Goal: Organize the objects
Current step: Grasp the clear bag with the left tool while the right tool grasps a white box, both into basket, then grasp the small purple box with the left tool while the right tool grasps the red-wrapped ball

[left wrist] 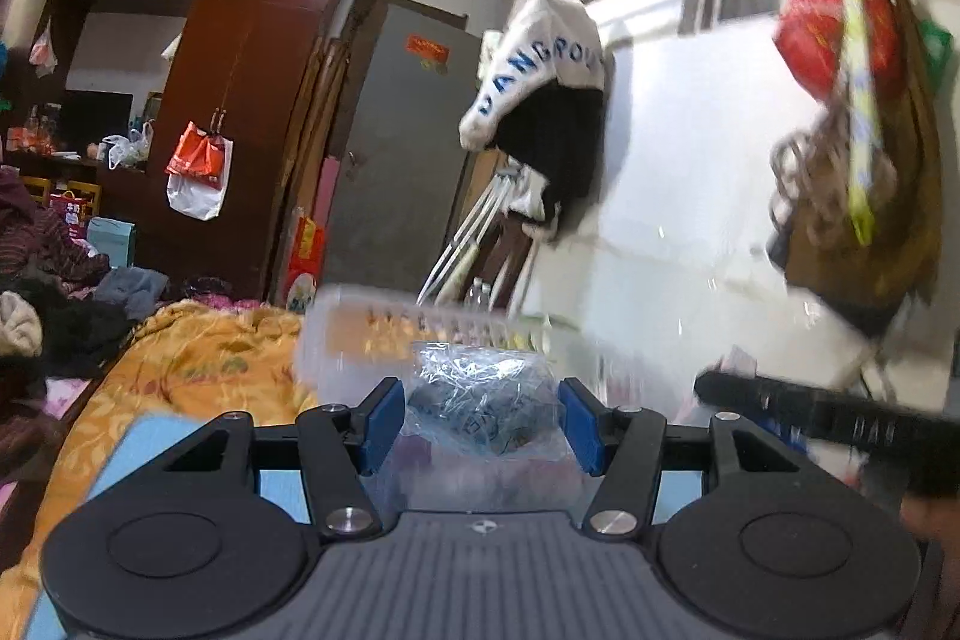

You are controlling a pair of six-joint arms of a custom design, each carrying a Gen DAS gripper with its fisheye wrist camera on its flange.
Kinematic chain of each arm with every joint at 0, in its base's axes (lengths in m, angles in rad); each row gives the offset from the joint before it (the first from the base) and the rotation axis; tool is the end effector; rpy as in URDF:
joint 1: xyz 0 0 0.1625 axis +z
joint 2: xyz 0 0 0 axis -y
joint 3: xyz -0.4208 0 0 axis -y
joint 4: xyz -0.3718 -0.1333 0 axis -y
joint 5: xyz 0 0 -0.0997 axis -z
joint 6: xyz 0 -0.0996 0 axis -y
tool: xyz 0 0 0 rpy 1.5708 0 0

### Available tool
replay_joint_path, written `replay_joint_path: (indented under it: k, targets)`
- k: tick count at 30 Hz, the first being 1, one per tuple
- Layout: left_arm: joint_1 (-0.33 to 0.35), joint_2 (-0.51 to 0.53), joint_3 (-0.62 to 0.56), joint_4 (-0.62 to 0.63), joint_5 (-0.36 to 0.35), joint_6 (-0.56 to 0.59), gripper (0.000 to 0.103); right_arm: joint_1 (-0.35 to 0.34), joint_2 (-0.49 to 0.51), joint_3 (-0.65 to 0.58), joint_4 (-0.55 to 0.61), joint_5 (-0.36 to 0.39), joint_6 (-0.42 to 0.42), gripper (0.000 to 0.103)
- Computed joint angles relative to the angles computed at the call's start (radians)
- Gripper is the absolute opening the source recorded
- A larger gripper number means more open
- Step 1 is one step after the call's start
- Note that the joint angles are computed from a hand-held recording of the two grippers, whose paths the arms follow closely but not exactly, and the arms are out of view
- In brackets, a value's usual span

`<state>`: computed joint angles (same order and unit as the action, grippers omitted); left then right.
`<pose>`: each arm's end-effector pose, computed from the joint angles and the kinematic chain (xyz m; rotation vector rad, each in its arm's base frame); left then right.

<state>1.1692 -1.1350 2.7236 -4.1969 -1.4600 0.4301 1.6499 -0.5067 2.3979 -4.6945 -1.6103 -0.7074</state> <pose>0.0129 -0.3389 0.2078 0.9872 2.4417 -1.5006 0.1588 -0.3664 0.0749 0.8473 -2.1258 1.5274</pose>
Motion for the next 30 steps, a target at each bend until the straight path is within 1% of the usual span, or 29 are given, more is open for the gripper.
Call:
replay_joint_path:
  k: [1, 3, 5, 7, 8, 10, 11, 12, 13, 14, 15, 16, 17, 18, 19, 22, 23, 24, 26, 27, 28, 29, 30]
  targets:
    - [-0.028, -0.017, -0.034, 0.055, 0.040, -0.012, 0.060, 0.028, -0.028, -0.038, 0.061, -0.046, 0.006, 0.077]
    - [-0.052, -0.032, -0.111, 0.172, 0.076, -0.042, 0.060, 0.052, -0.071, -0.096, 0.177, -0.092, 0.019, 0.077]
    - [-0.065, -0.027, -0.185, 0.287, 0.120, -0.076, 0.060, 0.064, -0.093, -0.148, 0.266, -0.131, 0.024, 0.076]
    - [-0.073, -0.006, -0.244, 0.362, 0.163, -0.102, 0.060, 0.075, -0.090, -0.191, 0.296, -0.169, 0.001, 0.076]
    - [-0.072, 0.007, -0.258, 0.368, 0.174, -0.103, 0.060, 0.078, -0.085, -0.207, 0.299, -0.179, -0.009, 0.076]
    - [-0.076, 0.032, -0.283, 0.377, 0.203, -0.104, 0.060, 0.073, -0.084, -0.221, 0.310, -0.174, -0.006, 0.076]
    - [-0.069, 0.047, -0.299, 0.378, 0.196, -0.101, 0.061, 0.069, -0.083, -0.229, 0.315, -0.168, -0.007, 0.076]
    - [-0.066, 0.066, -0.308, 0.357, 0.190, -0.093, 0.063, 0.066, -0.075, -0.240, 0.310, -0.164, -0.015, 0.077]
    - [-0.066, 0.088, -0.319, 0.333, 0.191, -0.077, 0.074, 0.063, -0.066, -0.250, 0.302, -0.161, -0.027, 0.080]
    - [-0.067, 0.103, -0.330, 0.329, 0.197, -0.057, 0.089, 0.061, -0.062, -0.257, 0.309, -0.164, -0.034, 0.085]
    - [-0.069, 0.118, -0.338, 0.321, 0.216, -0.050, 0.092, 0.065, -0.058, -0.260, 0.310, -0.186, -0.037, 0.097]
    - [-0.071, 0.122, -0.335, 0.313, 0.232, -0.053, 0.092, 0.069, -0.048, -0.258, 0.278, -0.205, -0.043, 0.100]
    - [-0.068, 0.117, -0.327, 0.315, 0.226, -0.053, 0.092, 0.062, -0.047, -0.240, 0.248, -0.192, -0.042, 0.100]
    - [-0.059, 0.103, -0.310, 0.318, 0.198, -0.052, 0.092, 0.055, -0.054, -0.209, 0.228, -0.168, -0.032, 0.103]
    - [-0.055, 0.089, -0.282, 0.306, 0.181, -0.056, 0.092, 0.044, -0.063, -0.176, 0.211, -0.147, -0.021, 0.103]
    - [-0.076, 0.071, -0.159, 0.203, 0.185, -0.045, 0.092, 0.002, -0.054, -0.078, 0.113, -0.110, -0.003, 0.103]
    - [-0.085, 0.077, -0.114, 0.159, 0.185, -0.029, 0.095, -0.018, -0.037, -0.046, 0.073, -0.092, -0.004, 0.103]
    - [-0.097, 0.090, -0.074, 0.124, 0.198, -0.024, 0.096, -0.048, -0.019, -0.017, 0.037, -0.060, -0.007, 0.103]
    - [-0.117, 0.127, -0.027, 0.093, 0.231, -0.031, 0.097, -0.102, 0.015, 0.027, -0.009, -0.019, 0.007, 0.103]
    - [-0.118, 0.145, -0.017, 0.093, 0.234, -0.045, 0.097, -0.129, 0.025, 0.046, -0.017, 0.003, 0.020, 0.103]
    - [-0.114, 0.149, -0.018, 0.121, 0.226, -0.052, 0.097, -0.161, 0.035, 0.064, -0.029, 0.036, 0.030, 0.103]
    - [-0.105, 0.150, -0.023, 0.159, 0.210, -0.054, 0.097, -0.194, 0.048, 0.082, -0.046, 0.074, 0.040, 0.103]
    - [-0.100, 0.163, -0.030, 0.177, 0.196, -0.056, 0.096, -0.215, 0.056, 0.091, -0.056, 0.093, 0.050, 0.103]
